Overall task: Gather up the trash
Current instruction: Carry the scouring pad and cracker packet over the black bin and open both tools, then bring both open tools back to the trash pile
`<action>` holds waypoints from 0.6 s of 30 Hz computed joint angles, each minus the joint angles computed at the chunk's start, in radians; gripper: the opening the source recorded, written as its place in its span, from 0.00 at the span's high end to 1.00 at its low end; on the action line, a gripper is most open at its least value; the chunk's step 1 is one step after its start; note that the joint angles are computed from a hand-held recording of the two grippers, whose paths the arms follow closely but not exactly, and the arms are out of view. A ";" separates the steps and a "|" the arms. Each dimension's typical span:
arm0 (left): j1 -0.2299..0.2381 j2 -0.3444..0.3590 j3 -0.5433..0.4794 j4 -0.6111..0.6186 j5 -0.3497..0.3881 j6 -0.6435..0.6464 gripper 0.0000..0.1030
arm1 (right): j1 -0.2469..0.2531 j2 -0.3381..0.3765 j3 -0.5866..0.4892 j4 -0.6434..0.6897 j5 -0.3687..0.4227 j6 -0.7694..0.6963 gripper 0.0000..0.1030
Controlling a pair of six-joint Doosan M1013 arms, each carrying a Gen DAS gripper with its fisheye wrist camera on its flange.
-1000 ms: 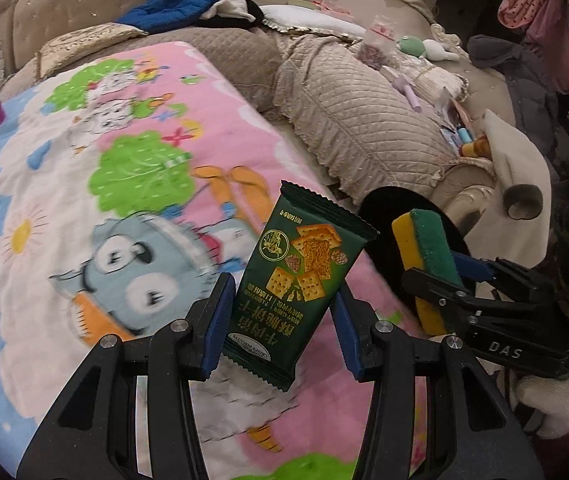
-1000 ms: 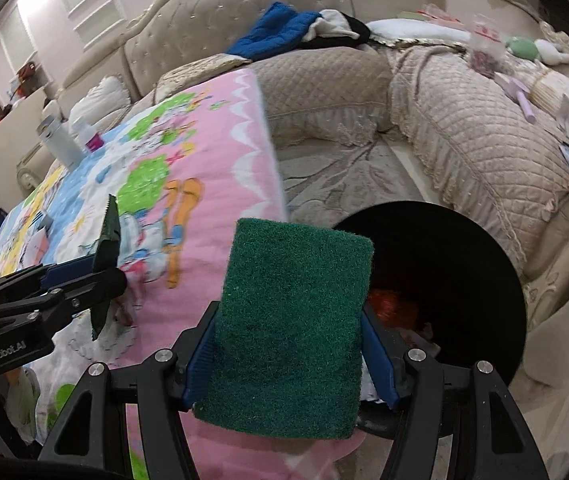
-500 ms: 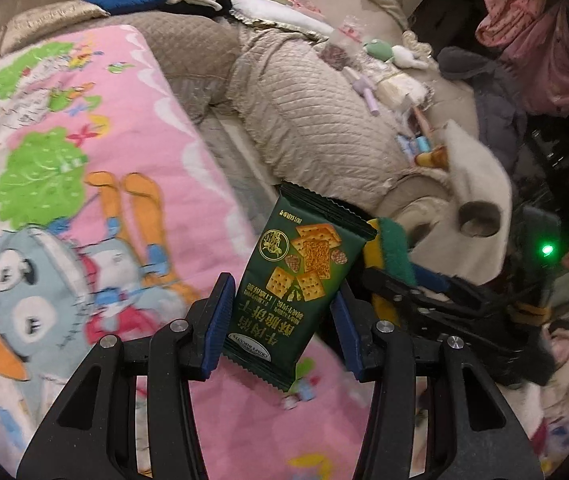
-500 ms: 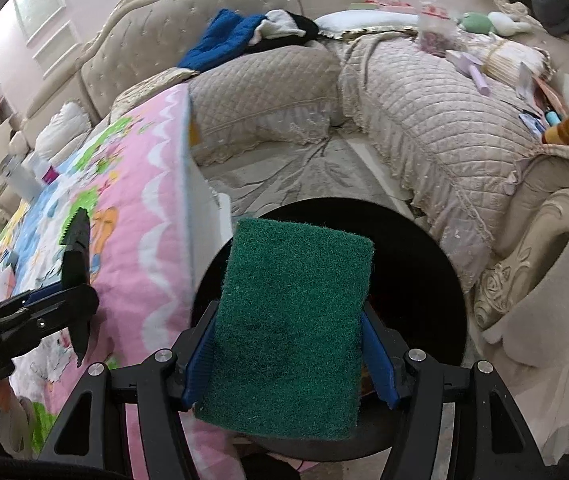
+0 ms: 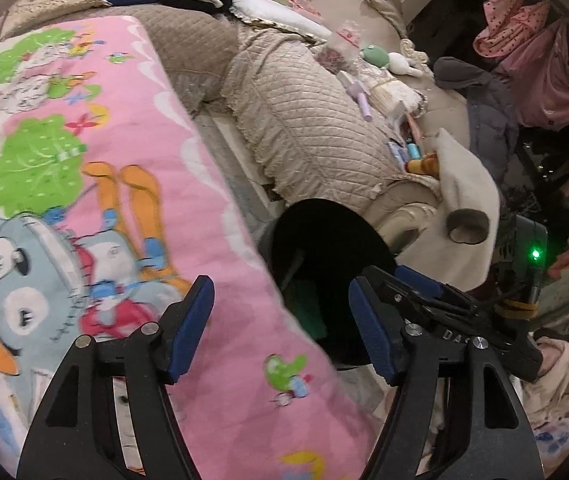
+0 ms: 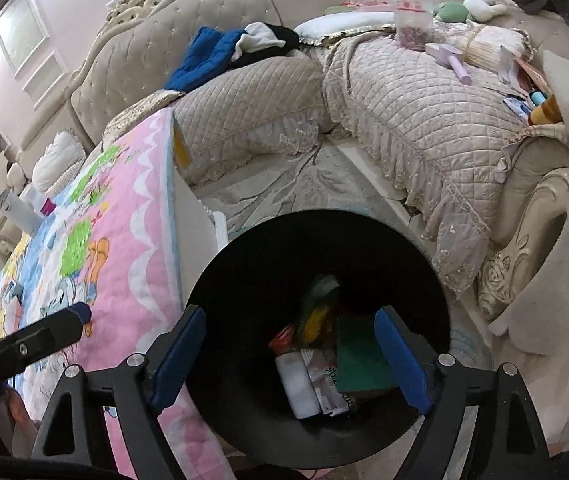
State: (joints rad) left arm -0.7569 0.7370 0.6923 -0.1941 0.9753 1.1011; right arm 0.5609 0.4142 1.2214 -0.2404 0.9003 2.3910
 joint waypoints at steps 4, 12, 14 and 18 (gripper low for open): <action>-0.002 -0.022 0.033 0.085 0.008 -0.049 0.33 | 0.009 0.013 -0.013 0.024 0.009 -0.030 0.18; -0.002 -0.083 0.135 0.249 0.000 -0.124 0.33 | 0.034 0.044 -0.063 0.050 0.022 -0.084 0.18; 0.001 -0.103 0.166 0.283 -0.002 -0.147 0.33 | 0.043 0.053 -0.081 0.053 0.025 -0.097 0.18; 0.008 -0.135 0.212 0.343 -0.006 -0.189 0.33 | 0.061 0.079 -0.128 0.067 0.025 -0.140 0.18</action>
State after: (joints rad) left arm -0.7489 0.6019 0.9038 0.1489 0.9695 0.9118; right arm 0.6217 0.4927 1.0930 -0.1731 0.9257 2.2515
